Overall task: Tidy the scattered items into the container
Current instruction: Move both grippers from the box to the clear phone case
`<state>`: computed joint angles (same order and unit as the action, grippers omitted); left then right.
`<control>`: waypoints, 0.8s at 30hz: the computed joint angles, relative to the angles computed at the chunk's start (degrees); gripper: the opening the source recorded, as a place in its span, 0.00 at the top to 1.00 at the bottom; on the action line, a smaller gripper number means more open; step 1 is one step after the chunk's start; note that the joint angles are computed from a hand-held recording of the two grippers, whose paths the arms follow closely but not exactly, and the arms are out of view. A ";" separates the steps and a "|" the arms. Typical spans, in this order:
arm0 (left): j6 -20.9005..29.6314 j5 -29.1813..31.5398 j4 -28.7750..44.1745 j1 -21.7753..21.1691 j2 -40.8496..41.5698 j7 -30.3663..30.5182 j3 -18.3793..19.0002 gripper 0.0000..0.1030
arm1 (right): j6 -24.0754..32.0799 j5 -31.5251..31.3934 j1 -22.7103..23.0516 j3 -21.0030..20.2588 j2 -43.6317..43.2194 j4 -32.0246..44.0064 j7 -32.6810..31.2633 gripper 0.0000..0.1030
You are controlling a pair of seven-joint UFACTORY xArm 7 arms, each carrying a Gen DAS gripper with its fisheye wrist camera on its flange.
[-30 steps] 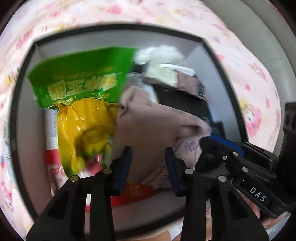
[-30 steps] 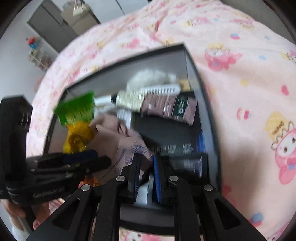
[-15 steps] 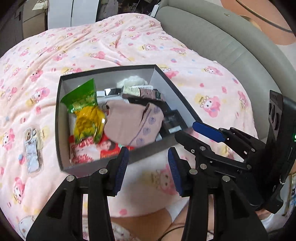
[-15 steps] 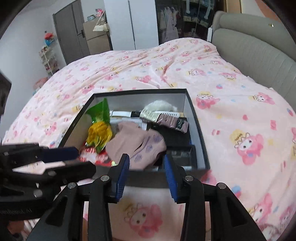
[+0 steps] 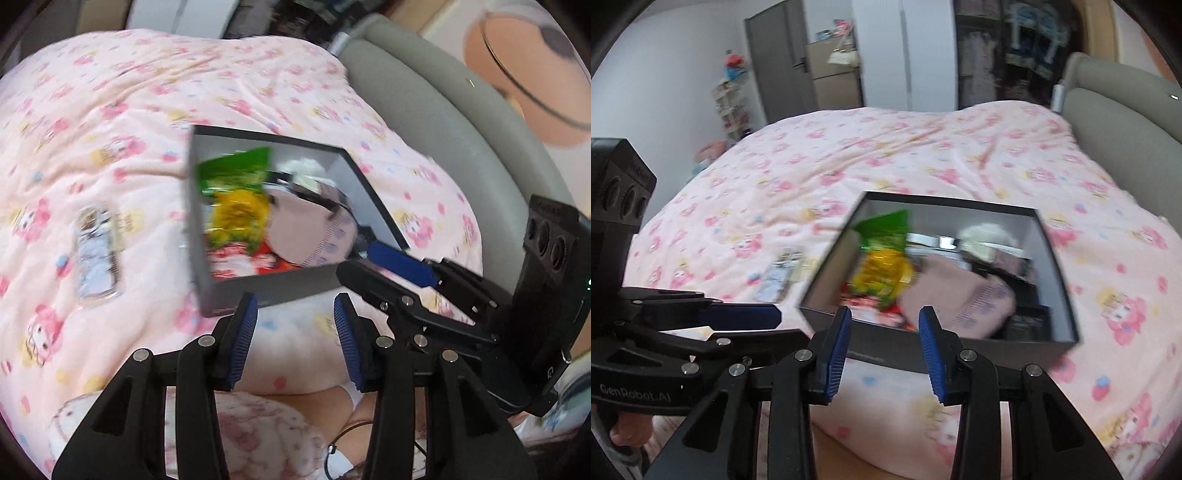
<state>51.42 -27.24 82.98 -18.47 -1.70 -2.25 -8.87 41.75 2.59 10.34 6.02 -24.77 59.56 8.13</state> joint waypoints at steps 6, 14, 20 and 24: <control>-0.21 2.42 -4.12 4.28 -2.91 -3.78 3.52 0.57 | 0.59 14.16 5.98 -2.59 10.33 7.75 -5.64 0.66; 4.60 -0.89 -4.79 10.75 1.07 -0.40 7.39 0.55 | 4.08 19.83 6.62 1.03 24.35 20.36 -7.54 0.66; 10.78 -1.26 0.64 15.16 11.21 3.23 7.15 0.56 | 11.55 13.80 7.78 2.82 37.19 30.46 0.14 0.66; 11.78 -7.87 0.66 18.31 14.23 7.72 5.57 0.55 | 13.00 11.30 8.11 3.13 41.71 33.79 2.16 0.66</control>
<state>63.20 -35.11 83.63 -0.16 12.53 5.47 -3.30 54.75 13.89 18.45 9.14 16.94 93.35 10.29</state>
